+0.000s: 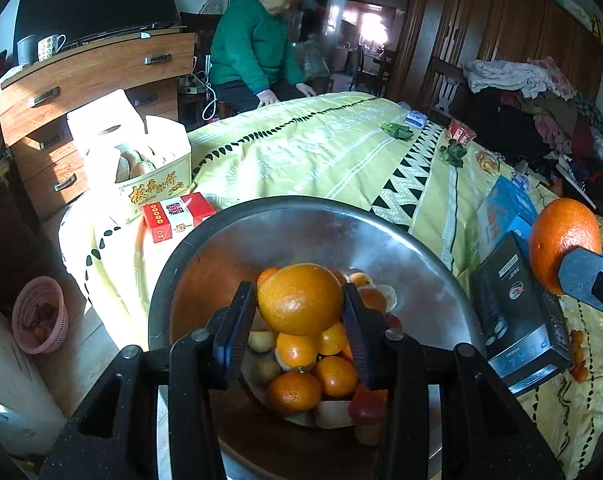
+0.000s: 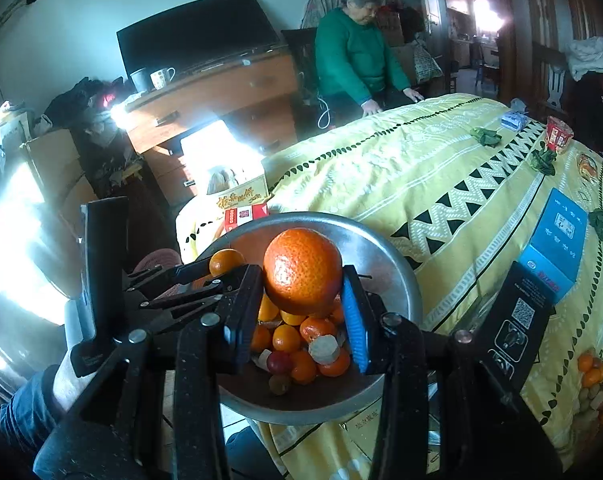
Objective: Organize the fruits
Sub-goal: 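Open the left tool to drop its orange while the right tool releases its orange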
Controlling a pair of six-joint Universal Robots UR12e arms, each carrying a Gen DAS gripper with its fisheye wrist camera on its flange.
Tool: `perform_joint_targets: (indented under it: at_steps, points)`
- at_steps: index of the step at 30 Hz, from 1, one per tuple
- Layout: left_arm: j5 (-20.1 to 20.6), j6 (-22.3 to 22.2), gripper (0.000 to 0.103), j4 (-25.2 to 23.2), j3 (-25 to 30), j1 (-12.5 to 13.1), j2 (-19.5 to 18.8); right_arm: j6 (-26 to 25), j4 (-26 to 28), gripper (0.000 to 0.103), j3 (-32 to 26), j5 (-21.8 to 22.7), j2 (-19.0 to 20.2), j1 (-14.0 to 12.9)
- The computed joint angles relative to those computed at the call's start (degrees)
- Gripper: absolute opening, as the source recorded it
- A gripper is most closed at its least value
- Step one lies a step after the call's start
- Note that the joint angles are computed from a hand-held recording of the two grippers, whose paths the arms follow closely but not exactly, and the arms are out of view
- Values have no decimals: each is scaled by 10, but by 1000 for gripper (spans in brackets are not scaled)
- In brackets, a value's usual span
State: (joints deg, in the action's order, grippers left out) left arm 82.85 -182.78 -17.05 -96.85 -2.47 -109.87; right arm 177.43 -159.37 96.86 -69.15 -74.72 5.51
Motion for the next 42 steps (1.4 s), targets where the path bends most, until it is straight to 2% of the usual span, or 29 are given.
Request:
perform_joint_targets:
  at_steps: [3, 6, 25, 38, 42]
  points:
    - [28, 16, 45, 7, -2, -6, -1, -3, 15, 40, -5, -7, 6, 5]
    - [37, 21, 45, 5, -2, -8, -2, -1, 29, 40, -8, -13, 9, 8]
    - [10, 16, 45, -16, 3, 2, -11, 9, 67, 40, -25, -30, 27, 20]
    - [21, 11, 45, -38, 8, 2, -15, 14, 85, 41, -30, -21, 38, 19]
    - [27, 11, 55, -38, 10, 0, -15, 12, 85, 41, -30, -15, 37, 17]
